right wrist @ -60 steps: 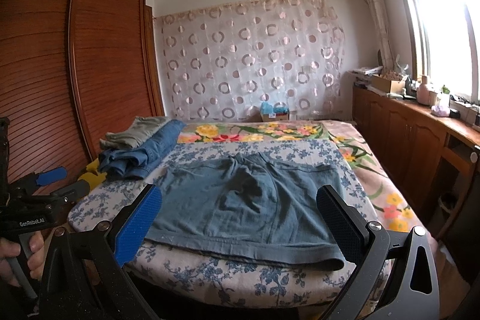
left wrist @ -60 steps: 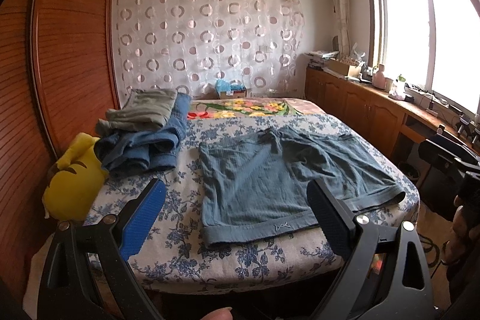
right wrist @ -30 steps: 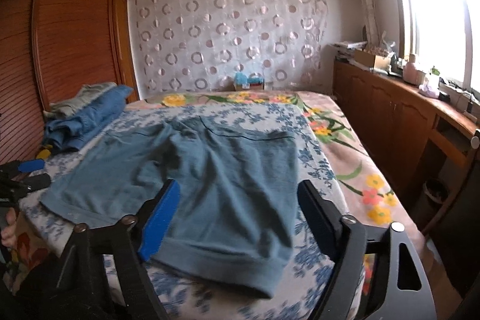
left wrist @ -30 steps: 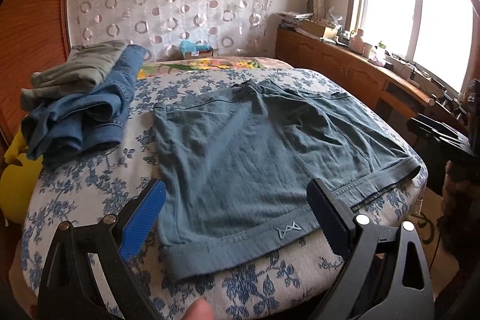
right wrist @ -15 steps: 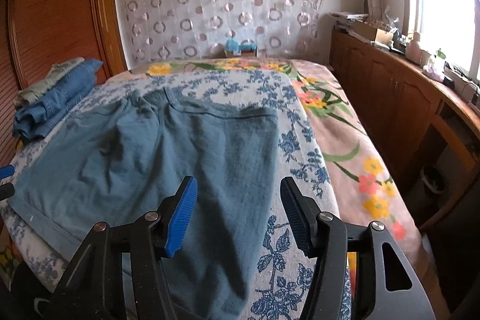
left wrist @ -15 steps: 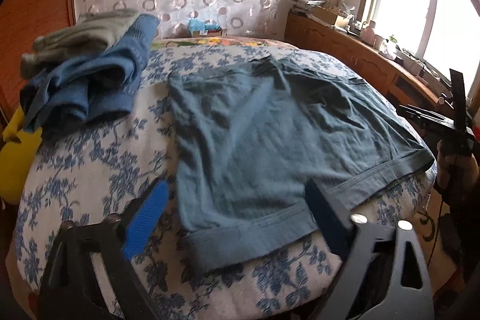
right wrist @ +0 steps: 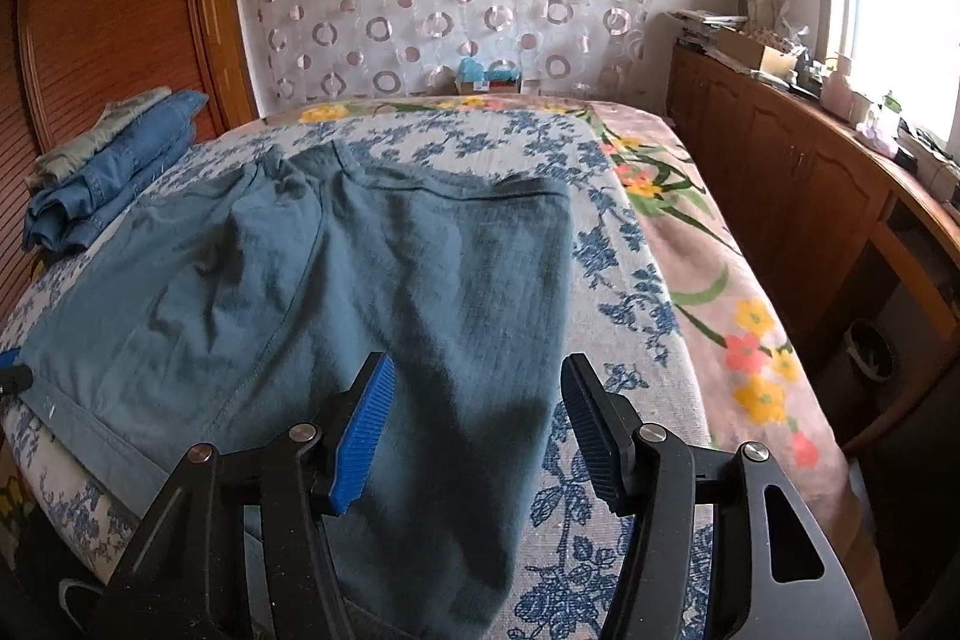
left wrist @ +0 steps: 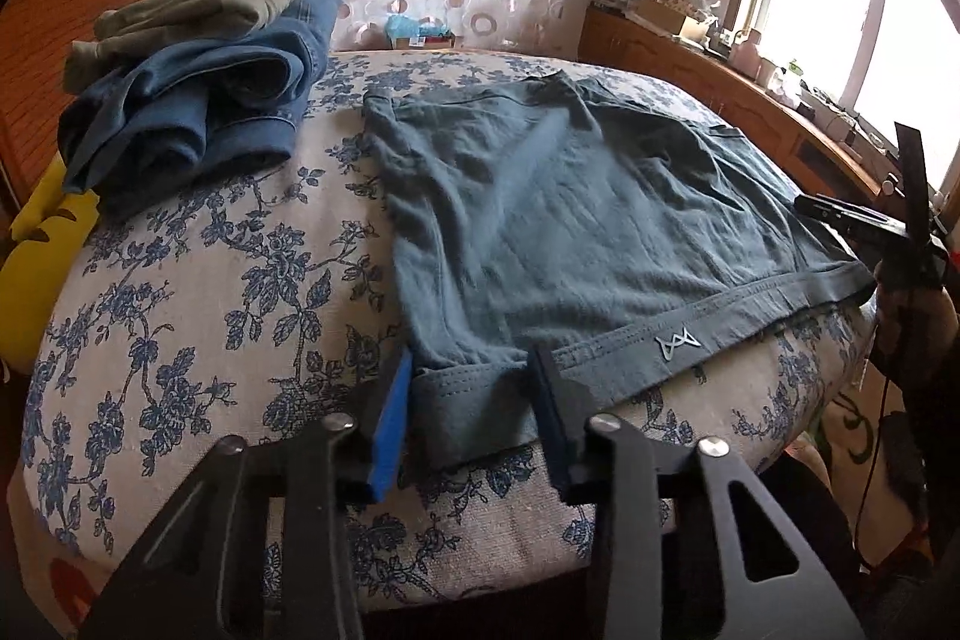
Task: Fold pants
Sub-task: 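Grasp the shorts leg hem with the left gripper and lift it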
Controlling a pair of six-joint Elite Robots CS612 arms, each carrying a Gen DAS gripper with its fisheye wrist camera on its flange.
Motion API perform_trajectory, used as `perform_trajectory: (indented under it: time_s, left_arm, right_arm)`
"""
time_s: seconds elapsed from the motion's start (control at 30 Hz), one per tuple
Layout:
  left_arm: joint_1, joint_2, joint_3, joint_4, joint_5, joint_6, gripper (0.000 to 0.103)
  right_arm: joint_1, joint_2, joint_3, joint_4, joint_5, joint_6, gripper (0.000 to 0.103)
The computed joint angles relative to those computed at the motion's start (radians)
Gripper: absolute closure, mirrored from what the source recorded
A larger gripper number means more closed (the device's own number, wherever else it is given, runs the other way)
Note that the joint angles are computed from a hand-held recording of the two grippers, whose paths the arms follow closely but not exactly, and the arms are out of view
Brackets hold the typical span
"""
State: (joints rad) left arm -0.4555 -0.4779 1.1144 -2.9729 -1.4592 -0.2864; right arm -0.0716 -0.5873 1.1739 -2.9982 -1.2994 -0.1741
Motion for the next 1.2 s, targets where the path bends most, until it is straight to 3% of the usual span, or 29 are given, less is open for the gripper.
perform_trajectory:
  time_s: [0.1, 0.2, 0.57, 1.2]
  left_arm:
    - [-0.003, -0.006, 0.012, -0.015, 0.016, 0.011, 0.086]
    - [0.000, -0.011, 0.008, -0.023, -0.014, 0.006, 0.091]
    - [-0.018, -0.001, -0.077, -0.036, -0.064, 0.078, 0.095]
    - [-0.095, 0.159, -0.501, 0.222, -0.189, 0.233, 0.095]
  right_arm:
    - [0.002, 0.008, -0.017, 0.010, -0.006, -0.016, 0.032]
    - [0.001, 0.005, -0.015, 0.013, -0.006, -0.026, 0.027]
    - [-0.012, -0.038, 0.063, -0.041, 0.051, -0.004, 0.026]
    - [-0.067, -0.092, 0.209, -0.176, 0.139, 0.032, 0.026]
